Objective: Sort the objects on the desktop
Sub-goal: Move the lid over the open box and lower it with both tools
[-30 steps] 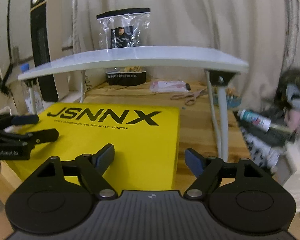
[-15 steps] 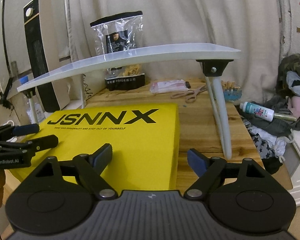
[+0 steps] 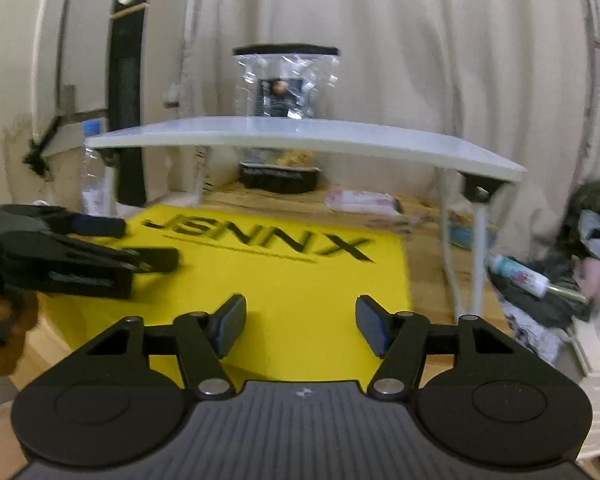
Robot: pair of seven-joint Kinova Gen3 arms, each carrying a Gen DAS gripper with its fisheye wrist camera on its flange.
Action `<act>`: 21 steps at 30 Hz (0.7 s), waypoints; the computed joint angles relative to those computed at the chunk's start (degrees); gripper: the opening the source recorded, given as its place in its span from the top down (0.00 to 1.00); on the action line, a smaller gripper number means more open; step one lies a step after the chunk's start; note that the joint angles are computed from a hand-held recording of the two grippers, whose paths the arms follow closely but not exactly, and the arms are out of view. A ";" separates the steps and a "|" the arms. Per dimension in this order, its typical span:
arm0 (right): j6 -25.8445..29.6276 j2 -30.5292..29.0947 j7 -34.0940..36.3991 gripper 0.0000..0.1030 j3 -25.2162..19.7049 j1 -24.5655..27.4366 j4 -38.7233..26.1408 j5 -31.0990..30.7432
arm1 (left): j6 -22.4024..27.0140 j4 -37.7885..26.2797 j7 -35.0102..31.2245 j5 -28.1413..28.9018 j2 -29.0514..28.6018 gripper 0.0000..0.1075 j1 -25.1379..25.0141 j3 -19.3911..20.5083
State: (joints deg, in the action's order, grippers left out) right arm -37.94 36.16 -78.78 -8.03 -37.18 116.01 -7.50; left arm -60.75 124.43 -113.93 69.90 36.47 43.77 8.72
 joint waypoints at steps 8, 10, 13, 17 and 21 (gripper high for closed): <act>-0.46 1.66 0.68 0.38 -0.98 -1.57 -1.33 -0.59 | -0.42 -0.43 -0.58 0.96 0.18 0.19 0.27 0.16; 0.64 1.30 -0.48 0.41 -1.23 -0.75 -1.96 0.00 | -0.42 -0.42 -0.69 0.93 0.17 0.19 0.21 0.23; 2.95 0.17 -0.21 0.42 0.60 -1.27 -3.61 -1.77 | -0.44 -0.54 -1.09 1.35 0.03 0.19 0.30 0.35; 11.88 0.61 1.82 0.42 3.55 -1.63 -10.36 -4.16 | -0.86 -0.48 -0.79 1.40 0.14 0.19 0.42 0.44; 14.44 2.88 2.17 0.40 4.55 -1.73 -14.13 -5.57 | -1.60 -1.04 -1.20 2.50 0.56 0.18 0.80 0.55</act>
State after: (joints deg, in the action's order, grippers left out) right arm -23.50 39.04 -76.61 -3.48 -38.91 101.88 -13.06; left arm -62.34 123.38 -115.13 72.40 37.03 44.57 9.27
